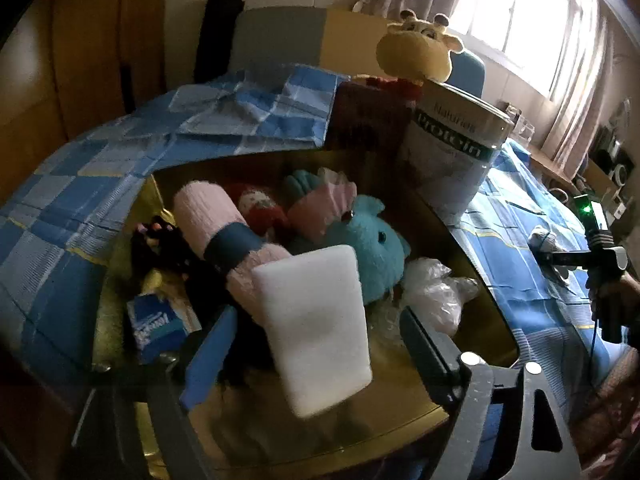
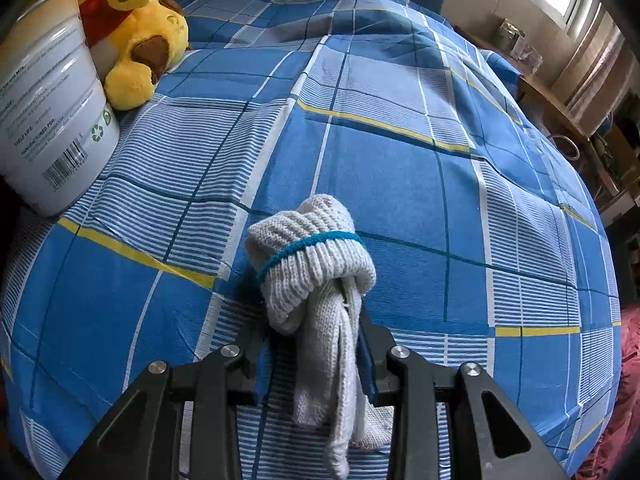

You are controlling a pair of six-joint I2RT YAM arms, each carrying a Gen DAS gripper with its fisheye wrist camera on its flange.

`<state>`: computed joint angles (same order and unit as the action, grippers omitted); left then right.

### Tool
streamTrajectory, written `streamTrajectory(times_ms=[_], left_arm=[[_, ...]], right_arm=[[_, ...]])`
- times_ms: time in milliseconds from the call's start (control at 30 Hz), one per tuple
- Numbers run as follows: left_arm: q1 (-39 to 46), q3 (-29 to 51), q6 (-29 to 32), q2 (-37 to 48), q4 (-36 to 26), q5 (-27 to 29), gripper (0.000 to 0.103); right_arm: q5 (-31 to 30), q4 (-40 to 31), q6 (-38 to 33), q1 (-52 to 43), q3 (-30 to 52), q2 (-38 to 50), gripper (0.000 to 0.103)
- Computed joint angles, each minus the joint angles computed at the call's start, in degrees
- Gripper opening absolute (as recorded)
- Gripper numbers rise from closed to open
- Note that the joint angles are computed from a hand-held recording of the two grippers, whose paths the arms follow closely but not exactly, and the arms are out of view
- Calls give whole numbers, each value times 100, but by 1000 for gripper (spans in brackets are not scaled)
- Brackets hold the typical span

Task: Organize soft objects
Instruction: 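Lower the white block into the tray and open the left gripper, then carry the gray glove into the gold tray with the right gripper and release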

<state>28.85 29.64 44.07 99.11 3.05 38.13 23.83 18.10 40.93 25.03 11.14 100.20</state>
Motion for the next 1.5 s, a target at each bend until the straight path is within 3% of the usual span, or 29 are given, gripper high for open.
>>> streamTrajectory(times_ms=[533, 867, 1000, 1233, 1400, 1500], left_arm=[[348, 97, -490, -307, 207, -74, 85], [357, 288, -474, -178, 171, -107, 85], [368, 354, -459, -147, 91, -46, 85], [391, 587, -507, -65, -104, 5, 85], [314, 721, -668, -19, -111, -108, 85], [278, 771, -792, 36, -72, -225, 85]], right_arm=[[-435, 143, -160, -519, -81, -162, 32], [-659, -1880, -184, -1459, 790, -1468, 31], [-485, -3013, -333, -1693, 1980, -1570, 31], [154, -4764, -340, -1438, 5064, -832, 31], [692, -5594, -571, -878, 7541, 156, 31], [881, -5659, -1071, -471, 8735, 723, 31]])
